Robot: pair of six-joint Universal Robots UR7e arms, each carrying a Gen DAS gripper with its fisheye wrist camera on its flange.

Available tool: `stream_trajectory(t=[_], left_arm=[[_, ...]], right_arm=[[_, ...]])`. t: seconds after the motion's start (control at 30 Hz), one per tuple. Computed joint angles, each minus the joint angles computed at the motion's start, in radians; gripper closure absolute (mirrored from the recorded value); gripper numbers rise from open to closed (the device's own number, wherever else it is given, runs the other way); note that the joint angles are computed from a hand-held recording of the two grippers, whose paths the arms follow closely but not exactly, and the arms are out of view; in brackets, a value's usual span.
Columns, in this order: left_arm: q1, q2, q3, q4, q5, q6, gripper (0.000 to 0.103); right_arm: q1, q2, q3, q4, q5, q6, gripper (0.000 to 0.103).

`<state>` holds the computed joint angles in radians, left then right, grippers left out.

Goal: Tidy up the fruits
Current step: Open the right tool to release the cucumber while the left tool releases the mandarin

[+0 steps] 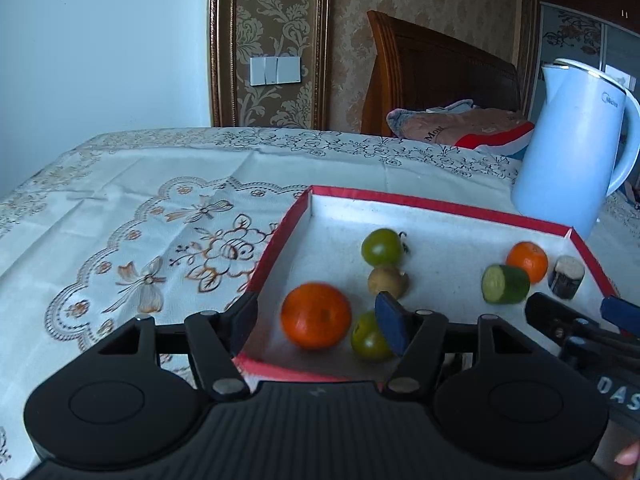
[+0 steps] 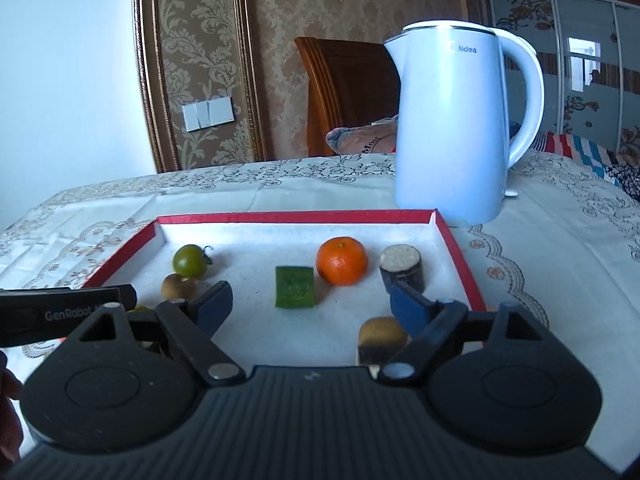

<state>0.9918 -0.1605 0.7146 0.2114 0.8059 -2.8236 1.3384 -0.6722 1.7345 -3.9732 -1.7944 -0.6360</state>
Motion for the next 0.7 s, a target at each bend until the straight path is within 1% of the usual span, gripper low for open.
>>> stream_trajectory(t=[0.07, 0.17, 0.3, 0.37, 0.4, 0.53, 0.57, 0.7], left_arm=[[-0.006, -0.013, 0.035, -0.014, -0.008, 0.010, 0.039], [-0.012, -0.041, 0.097, -0.034, 0.010, 0.006, 0.039], [-0.027, -0.083, 0.205, -0.129, 0.002, 0.047, 0.038], [-0.032, -0.095, 0.237, -0.150, 0.000, 0.054, 0.035], [-0.034, -0.100, 0.251, -0.157, 0.002, 0.054, 0.031], [-0.038, -0.106, 0.273, -0.171, 0.001, 0.072, 0.030], [-0.039, -0.104, 0.273, -0.173, -0.002, 0.076, 0.030], [-0.037, -0.102, 0.264, -0.145, 0.009, 0.051, 0.030]], right_arm=[[-0.005, -0.012, 0.035, -0.019, 0.015, 0.003, 0.016], [-0.016, -0.029, 0.088, -0.051, 0.030, 0.011, 0.015], [-0.037, -0.056, 0.149, -0.100, 0.063, 0.049, 0.012], [-0.047, -0.069, 0.171, -0.102, 0.066, 0.067, 0.012], [-0.050, -0.073, 0.179, -0.101, 0.064, 0.071, 0.012], [-0.057, -0.080, 0.200, -0.090, 0.052, 0.071, 0.012], [-0.058, -0.082, 0.204, -0.085, 0.051, 0.073, 0.010], [-0.061, -0.084, 0.210, -0.084, 0.047, 0.079, 0.009]])
